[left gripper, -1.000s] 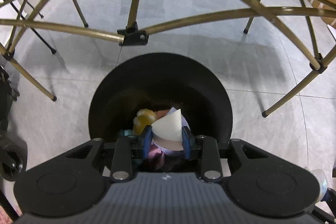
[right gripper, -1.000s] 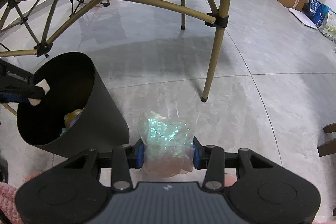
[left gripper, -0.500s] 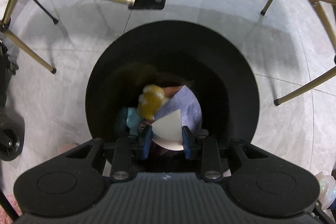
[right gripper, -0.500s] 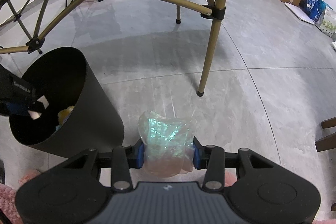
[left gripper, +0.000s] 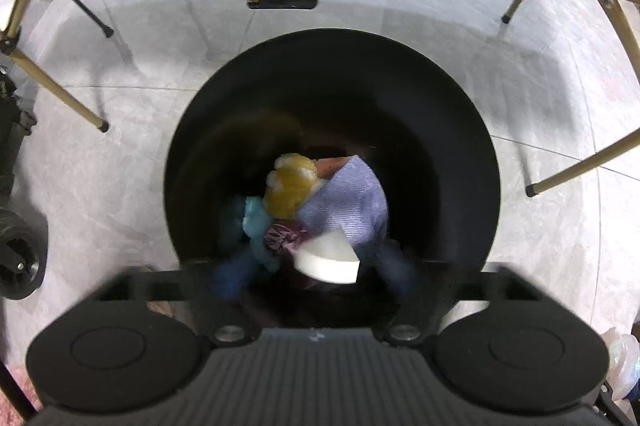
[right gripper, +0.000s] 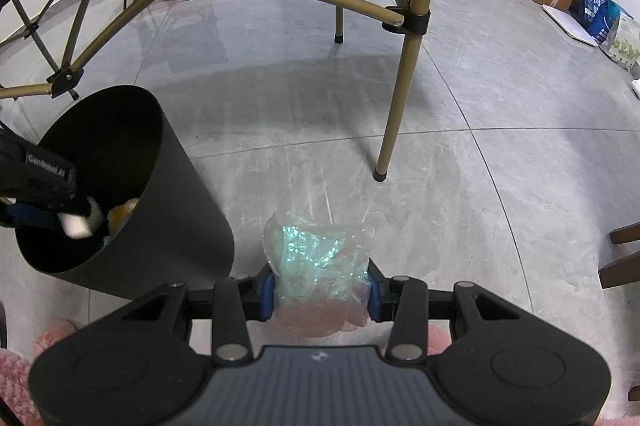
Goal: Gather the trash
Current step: 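Lower the left gripper with the white foam wedge into the bin opening, then open the left gripper to drop the foam wedge into the bin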
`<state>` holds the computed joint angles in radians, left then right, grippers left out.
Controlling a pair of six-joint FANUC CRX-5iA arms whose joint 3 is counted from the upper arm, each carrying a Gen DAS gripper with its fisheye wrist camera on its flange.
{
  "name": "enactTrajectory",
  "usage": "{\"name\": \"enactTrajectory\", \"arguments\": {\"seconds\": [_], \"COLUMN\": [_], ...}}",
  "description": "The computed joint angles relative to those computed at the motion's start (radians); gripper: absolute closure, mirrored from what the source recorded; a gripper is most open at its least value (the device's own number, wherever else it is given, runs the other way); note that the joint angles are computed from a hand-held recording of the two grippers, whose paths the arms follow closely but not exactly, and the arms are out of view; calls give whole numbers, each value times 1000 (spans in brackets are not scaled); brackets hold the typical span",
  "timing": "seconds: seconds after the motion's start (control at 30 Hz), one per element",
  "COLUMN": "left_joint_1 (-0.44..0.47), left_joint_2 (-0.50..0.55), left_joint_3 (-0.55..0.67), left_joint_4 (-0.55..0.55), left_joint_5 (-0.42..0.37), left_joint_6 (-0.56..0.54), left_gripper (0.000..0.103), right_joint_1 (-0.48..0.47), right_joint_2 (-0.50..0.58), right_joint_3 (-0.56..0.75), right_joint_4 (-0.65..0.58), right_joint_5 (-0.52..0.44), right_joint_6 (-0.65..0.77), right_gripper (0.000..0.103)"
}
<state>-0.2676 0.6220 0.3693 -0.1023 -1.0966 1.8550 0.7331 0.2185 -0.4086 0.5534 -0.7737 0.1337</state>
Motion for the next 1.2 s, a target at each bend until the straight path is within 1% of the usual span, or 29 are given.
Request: {"name": "enactTrajectory", "arguments": {"seconds": [0.07, 0.23, 0.6, 0.9, 1.2], "left_joint_1": [-6, -7, -4, 14, 63], "left_joint_2": [0, 5, -26, -77, -160], "left_joint_3": [9, 20, -14, -70, -158], "left_joint_4": [-18, -20, -8, 6, -13], "left_joint_5": [-8, -28, -10, 35, 98], "left_joint_6": [15, 10, -10, -59, -88], "left_gripper": [0, 0, 0, 0, 0], "right_joint_1": [0, 1, 3, 17, 36], "right_joint_2": [0, 0, 2, 9, 32], "right_joint_3": [0, 1, 4, 20, 61], "right_joint_4": [-1, -2, 0, 33, 115], "right_joint_5": [0, -1, -3, 2, 7], "right_joint_6": [1, 9, 15, 10, -31], "right_gripper": [62, 62, 62, 62, 62]}}
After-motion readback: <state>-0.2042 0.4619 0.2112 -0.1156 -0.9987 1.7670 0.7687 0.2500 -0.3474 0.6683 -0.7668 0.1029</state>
